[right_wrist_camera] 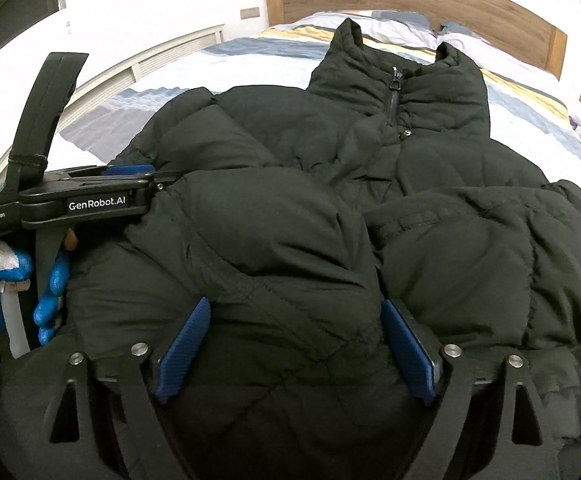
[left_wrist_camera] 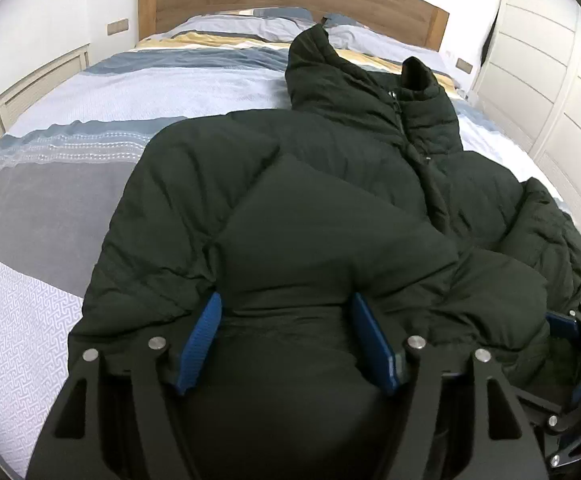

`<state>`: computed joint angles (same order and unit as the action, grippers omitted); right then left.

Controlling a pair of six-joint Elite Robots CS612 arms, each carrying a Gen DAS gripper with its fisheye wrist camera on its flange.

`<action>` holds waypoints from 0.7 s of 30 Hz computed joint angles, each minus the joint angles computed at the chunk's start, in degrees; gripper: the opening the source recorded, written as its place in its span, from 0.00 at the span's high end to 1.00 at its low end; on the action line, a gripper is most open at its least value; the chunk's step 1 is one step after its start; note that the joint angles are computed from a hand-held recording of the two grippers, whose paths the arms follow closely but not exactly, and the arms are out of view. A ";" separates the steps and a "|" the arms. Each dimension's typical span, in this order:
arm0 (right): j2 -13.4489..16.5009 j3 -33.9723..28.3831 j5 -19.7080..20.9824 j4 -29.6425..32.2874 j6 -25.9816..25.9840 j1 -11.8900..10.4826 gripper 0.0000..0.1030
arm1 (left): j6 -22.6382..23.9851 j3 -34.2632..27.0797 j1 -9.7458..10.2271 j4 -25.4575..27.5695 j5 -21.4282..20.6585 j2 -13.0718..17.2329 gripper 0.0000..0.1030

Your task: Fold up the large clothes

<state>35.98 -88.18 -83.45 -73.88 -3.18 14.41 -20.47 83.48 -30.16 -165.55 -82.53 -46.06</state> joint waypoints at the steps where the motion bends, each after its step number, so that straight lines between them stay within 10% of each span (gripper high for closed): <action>1: 0.12 -0.01 0.40 -0.18 0.14 -0.10 0.14 | 0.15 -0.02 -0.07 0.15 0.26 0.03 0.35; 21: -3.78 2.43 4.81 9.62 -5.32 -1.53 0.12 | 0.46 -3.79 0.67 11.75 -2.56 -0.30 0.33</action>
<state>32.20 -85.75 -78.64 -64.26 -8.50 12.88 -20.01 79.69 -29.49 -153.79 -85.09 -46.36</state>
